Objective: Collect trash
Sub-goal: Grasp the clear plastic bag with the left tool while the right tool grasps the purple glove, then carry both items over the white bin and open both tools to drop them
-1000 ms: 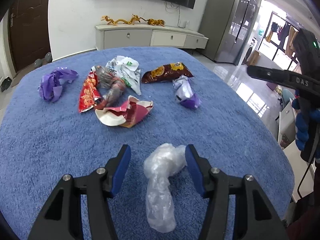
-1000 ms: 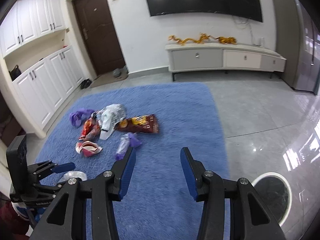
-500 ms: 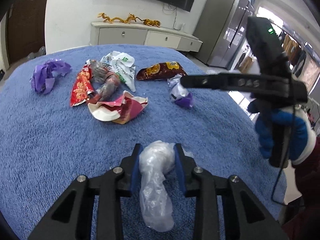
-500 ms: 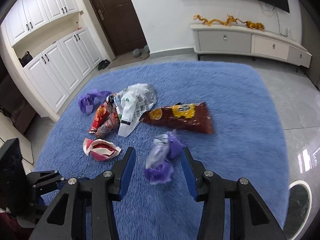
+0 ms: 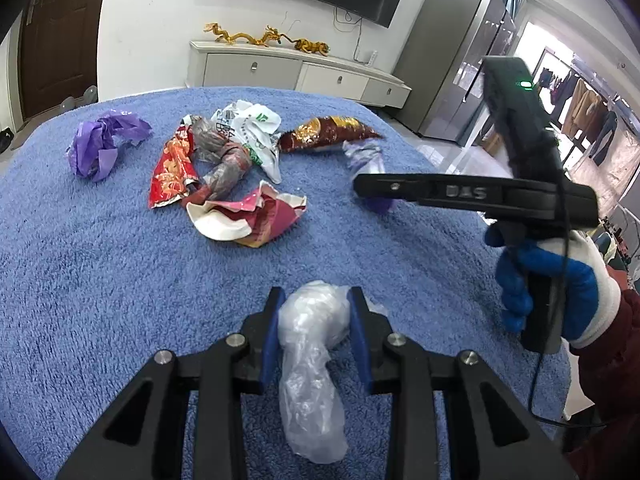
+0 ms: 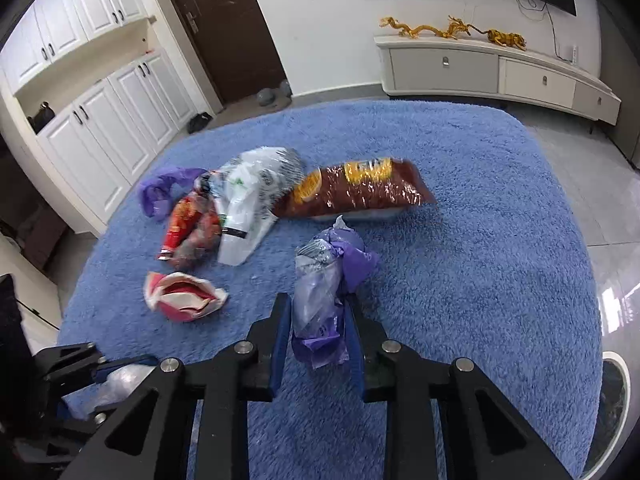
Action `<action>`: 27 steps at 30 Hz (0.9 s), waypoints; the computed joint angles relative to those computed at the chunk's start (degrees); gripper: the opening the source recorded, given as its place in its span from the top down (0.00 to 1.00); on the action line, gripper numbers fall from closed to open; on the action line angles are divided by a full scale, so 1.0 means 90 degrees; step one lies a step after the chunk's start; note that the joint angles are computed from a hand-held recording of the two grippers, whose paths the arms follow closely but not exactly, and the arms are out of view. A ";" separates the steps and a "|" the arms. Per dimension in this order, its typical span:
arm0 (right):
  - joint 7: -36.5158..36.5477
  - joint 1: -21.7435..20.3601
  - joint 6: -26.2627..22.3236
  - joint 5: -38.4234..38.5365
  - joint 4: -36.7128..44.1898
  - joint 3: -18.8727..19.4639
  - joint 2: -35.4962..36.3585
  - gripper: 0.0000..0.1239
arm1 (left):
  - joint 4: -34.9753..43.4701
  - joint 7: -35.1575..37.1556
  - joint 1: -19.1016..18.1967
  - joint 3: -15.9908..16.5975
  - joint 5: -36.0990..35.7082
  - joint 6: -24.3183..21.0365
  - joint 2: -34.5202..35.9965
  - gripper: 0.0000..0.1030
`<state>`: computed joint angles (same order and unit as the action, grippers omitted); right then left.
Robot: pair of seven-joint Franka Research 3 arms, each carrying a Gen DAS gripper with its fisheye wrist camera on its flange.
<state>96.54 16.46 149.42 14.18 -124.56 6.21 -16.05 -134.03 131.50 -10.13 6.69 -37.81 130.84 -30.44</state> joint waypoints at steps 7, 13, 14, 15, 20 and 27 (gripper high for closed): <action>-0.0546 0.0210 0.0120 0.0487 -0.0678 -0.0158 -0.0946 0.80 | -0.0084 -0.0354 -0.0014 -0.0198 0.0292 0.0257 -0.0125 0.72; -0.0711 0.0139 0.0013 0.0764 -0.1497 -0.0248 -0.2106 0.80 | -0.0111 -0.0712 -0.0128 -0.0235 0.0497 0.0293 -0.0352 0.72; -0.0689 0.0091 -0.0010 0.0766 -0.1588 -0.0235 -0.2255 0.80 | -0.0117 -0.0772 -0.0153 -0.0263 0.0566 0.0315 -0.0382 0.72; -0.0667 0.0038 -0.0033 0.0757 -0.1711 -0.0222 -0.2438 0.80 | -0.0111 -0.0811 -0.0183 -0.0264 0.0625 0.0326 -0.0389 0.72; -0.0552 -0.0208 -0.0138 0.0696 -0.2438 -0.0188 -0.3480 0.80 | -0.0116 -0.1058 -0.0361 -0.0383 0.0920 0.0364 -0.0437 0.72; -0.0299 -0.0567 -0.0036 0.0777 -0.3224 -0.0357 -0.4593 0.80 | 0.0205 -0.1311 -0.0731 -0.0567 0.1131 0.0210 -0.0263 0.72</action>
